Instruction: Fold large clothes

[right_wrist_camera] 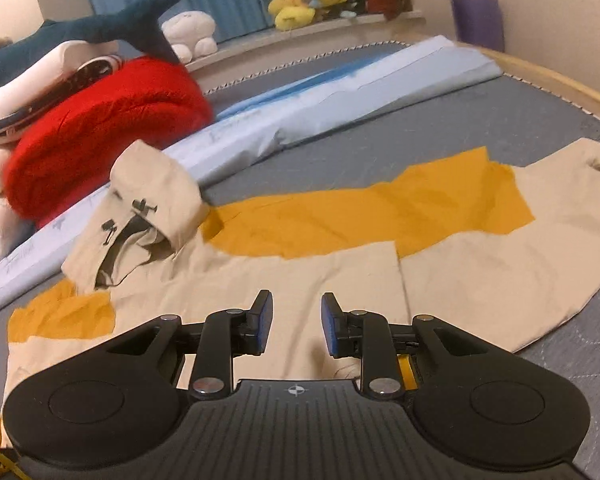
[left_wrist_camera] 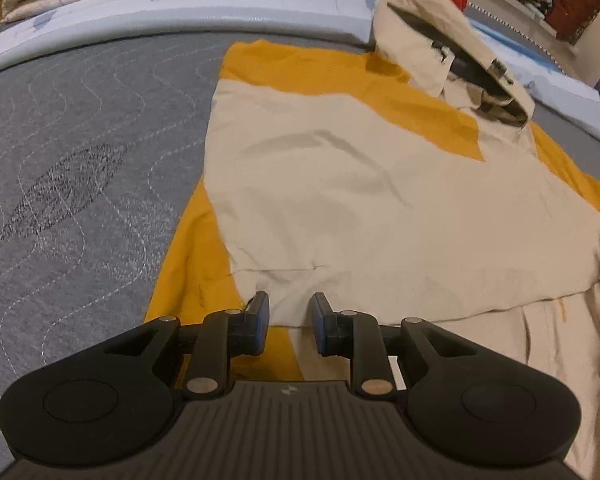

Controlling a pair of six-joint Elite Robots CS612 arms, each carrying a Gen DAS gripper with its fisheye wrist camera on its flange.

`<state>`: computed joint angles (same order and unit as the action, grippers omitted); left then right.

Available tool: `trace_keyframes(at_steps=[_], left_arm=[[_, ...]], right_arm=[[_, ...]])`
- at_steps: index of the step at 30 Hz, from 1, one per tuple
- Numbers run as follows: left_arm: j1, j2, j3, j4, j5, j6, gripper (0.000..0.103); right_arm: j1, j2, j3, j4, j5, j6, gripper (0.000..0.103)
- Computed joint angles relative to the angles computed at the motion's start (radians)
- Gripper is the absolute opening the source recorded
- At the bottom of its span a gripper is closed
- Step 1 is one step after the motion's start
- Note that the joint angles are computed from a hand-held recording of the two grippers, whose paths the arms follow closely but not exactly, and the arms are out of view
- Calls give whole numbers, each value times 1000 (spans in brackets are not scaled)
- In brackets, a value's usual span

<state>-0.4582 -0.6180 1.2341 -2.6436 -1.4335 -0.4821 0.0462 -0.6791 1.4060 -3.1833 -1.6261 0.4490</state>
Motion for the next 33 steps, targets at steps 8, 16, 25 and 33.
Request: trace_keyframes(at_steps=[8,16,25,33], left_arm=[[0,12,-14,30,8,-1,25],[-19,-10,7,-46,50,39,27],[-73,-41,58,-172,53,162,37],[-94,-44,68,-193,26,192,39]], right_arm=[[5,-17,29,-31,19,-49,33],[-8,-34,51,-35,22,-25,33],[-31,-68,113,-100,-7,-39,34],[-85,-101,192,-193,-26,-6,33]])
